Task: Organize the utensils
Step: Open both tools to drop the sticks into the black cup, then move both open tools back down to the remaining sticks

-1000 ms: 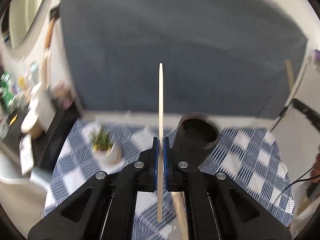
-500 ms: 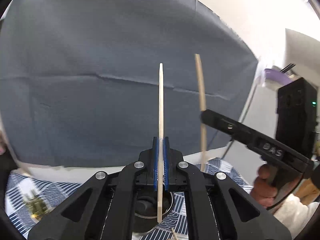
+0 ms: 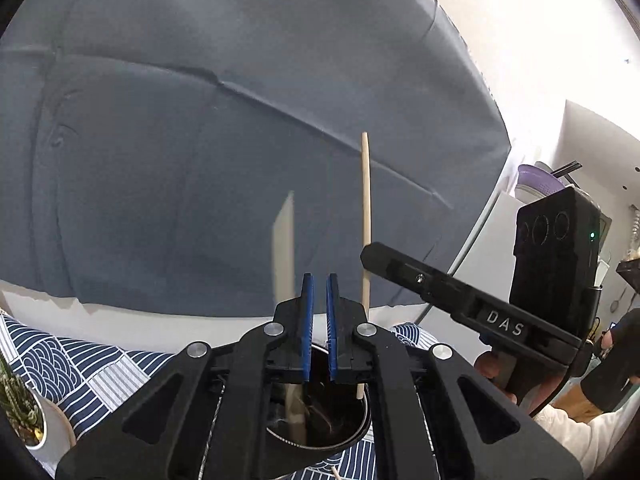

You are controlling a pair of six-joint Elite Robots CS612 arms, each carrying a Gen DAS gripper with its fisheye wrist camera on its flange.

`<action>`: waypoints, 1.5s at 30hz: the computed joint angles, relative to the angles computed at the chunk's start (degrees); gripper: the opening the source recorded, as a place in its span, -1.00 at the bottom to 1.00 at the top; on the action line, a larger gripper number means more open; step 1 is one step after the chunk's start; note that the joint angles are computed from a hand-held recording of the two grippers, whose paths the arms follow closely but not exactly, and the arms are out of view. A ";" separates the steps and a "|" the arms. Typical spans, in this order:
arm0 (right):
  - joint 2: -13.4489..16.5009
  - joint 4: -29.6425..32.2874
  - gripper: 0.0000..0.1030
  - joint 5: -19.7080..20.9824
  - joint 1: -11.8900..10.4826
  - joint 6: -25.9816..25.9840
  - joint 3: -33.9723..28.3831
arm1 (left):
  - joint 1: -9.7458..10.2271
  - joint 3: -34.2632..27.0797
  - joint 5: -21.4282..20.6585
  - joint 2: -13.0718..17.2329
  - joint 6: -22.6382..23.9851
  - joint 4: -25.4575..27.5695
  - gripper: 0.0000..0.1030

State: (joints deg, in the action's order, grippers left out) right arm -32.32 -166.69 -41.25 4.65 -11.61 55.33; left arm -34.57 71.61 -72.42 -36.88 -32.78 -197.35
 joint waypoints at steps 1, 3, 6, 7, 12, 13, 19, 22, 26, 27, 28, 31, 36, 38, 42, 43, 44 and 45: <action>-0.23 0.10 -0.90 -0.08 -0.04 -0.39 0.43 | -0.10 0.16 -0.02 -0.14 0.24 0.24 -0.90; -0.59 0.27 -0.83 0.29 -0.23 -0.73 1.07 | -0.36 -0.33 0.80 -0.25 0.88 1.63 -0.90; -1.59 0.07 -0.82 0.25 -0.51 -0.85 2.54 | -0.82 0.15 1.72 -0.94 0.74 2.05 -0.61; -1.99 -0.48 -0.82 0.26 -0.70 -0.77 3.22 | -1.08 0.49 2.43 -1.26 0.72 1.88 -0.51; -4.07 -2.73 -0.39 -0.87 -1.33 -0.55 6.40 | -2.25 3.26 6.16 -3.50 0.25 2.32 -0.04; -4.46 -3.29 -0.17 -1.19 -1.46 -0.51 7.04 | -2.60 3.85 7.19 -4.03 0.03 2.75 0.09; -7.38 -4.68 0.30 -5.40 -2.02 -2.70 11.86 | -4.31 7.41 11.69 -6.88 -3.30 6.62 0.63; -8.32 -4.38 0.47 -5.61 -2.40 -3.31 13.70 | -5.14 8.92 13.30 -7.98 -5.66 9.08 0.74; -9.72 -4.34 0.61 -5.61 -2.91 -4.58 16.49 | -5.92 10.96 13.82 -9.17 -8.80 12.43 0.82; -10.11 -4.75 0.66 -5.79 -3.02 -4.71 17.31 | -6.18 11.46 14.06 -9.42 -9.74 13.41 0.82; -10.52 -5.09 0.66 -6.02 -3.14 -5.02 18.15 | -6.41 11.82 14.22 -9.58 -10.51 14.08 0.82; -11.59 -4.00 0.68 -6.19 -3.53 -6.93 20.09 | -7.01 13.02 14.40 -10.02 -13.34 15.74 0.87; -13.01 -2.15 0.69 -6.88 -4.03 -9.38 22.89 | -8.14 14.86 15.19 -10.68 -18.53 20.10 0.88; -13.39 -1.20 0.70 -7.30 -4.13 -10.18 23.73 | -8.41 15.77 14.26 -11.00 -21.10 21.91 0.88; -13.77 0.44 0.70 -7.68 -4.37 -11.45 25.24 | -8.77 17.30 12.40 -11.46 -25.13 24.58 0.88; -13.84 1.08 0.70 -8.00 -4.38 -12.03 25.66 | -8.91 17.73 11.94 -11.57 -26.10 25.45 0.88; -13.86 1.64 0.70 -8.21 -4.39 -12.58 25.95 | -9.05 17.97 11.69 -11.63 -26.84 26.36 0.88; -13.87 2.11 0.70 -8.48 -4.38 -13.03 26.20 | -9.17 18.09 11.51 -11.63 -27.28 27.18 0.88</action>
State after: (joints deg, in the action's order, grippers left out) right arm -46.19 -164.58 -49.73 0.27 -24.64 81.53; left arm -43.74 89.69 -60.91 -48.51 -60.06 -170.16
